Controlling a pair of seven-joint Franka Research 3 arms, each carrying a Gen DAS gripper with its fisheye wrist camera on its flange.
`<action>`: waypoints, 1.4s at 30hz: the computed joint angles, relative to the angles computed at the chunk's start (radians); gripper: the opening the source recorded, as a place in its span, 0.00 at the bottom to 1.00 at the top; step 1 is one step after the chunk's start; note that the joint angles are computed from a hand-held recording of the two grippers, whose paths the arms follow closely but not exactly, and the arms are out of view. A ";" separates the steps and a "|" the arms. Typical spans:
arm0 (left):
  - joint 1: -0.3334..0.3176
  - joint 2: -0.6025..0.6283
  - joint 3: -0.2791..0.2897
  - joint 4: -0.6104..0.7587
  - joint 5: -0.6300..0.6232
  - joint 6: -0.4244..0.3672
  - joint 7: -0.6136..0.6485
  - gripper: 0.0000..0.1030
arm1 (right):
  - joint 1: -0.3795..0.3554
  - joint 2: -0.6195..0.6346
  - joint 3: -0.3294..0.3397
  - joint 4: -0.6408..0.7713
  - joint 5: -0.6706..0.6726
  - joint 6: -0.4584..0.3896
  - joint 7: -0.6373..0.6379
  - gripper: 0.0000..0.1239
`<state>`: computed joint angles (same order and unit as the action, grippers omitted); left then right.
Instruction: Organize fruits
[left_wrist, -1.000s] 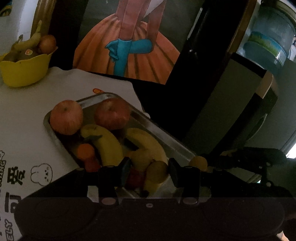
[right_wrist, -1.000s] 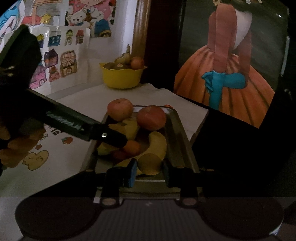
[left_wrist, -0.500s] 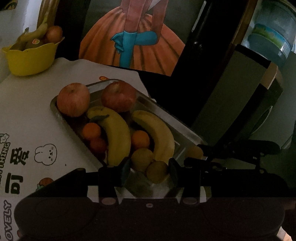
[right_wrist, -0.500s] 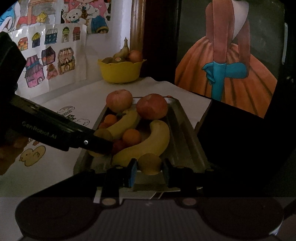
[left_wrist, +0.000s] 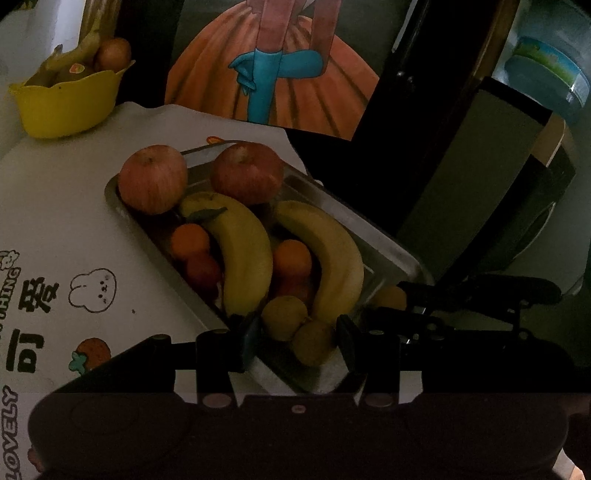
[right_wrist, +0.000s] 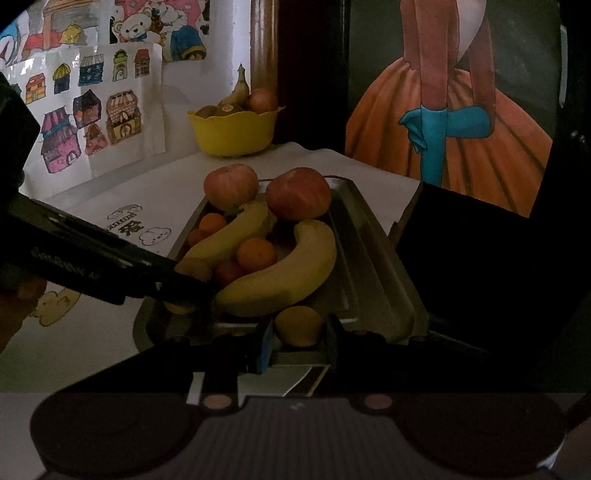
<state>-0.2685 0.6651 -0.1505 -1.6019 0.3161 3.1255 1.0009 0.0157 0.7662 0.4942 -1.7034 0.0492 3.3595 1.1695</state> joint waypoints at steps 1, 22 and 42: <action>-0.002 0.002 0.001 0.003 0.000 -0.002 0.000 0.46 | 0.003 0.000 -0.003 0.000 0.000 0.002 0.000 0.27; -0.048 0.016 0.048 0.011 0.006 0.016 -0.037 0.47 | 0.043 0.003 -0.057 -0.029 -0.063 0.109 0.084 0.39; -0.232 -0.052 0.286 -0.104 -0.032 0.175 -0.185 0.81 | 0.166 -0.026 -0.215 -0.092 -0.130 0.316 0.239 0.70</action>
<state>-0.5001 0.6135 0.1357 -1.7062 0.2840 3.3003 0.8156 0.1819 0.7405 0.2791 -1.7951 -0.0804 3.6759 1.4085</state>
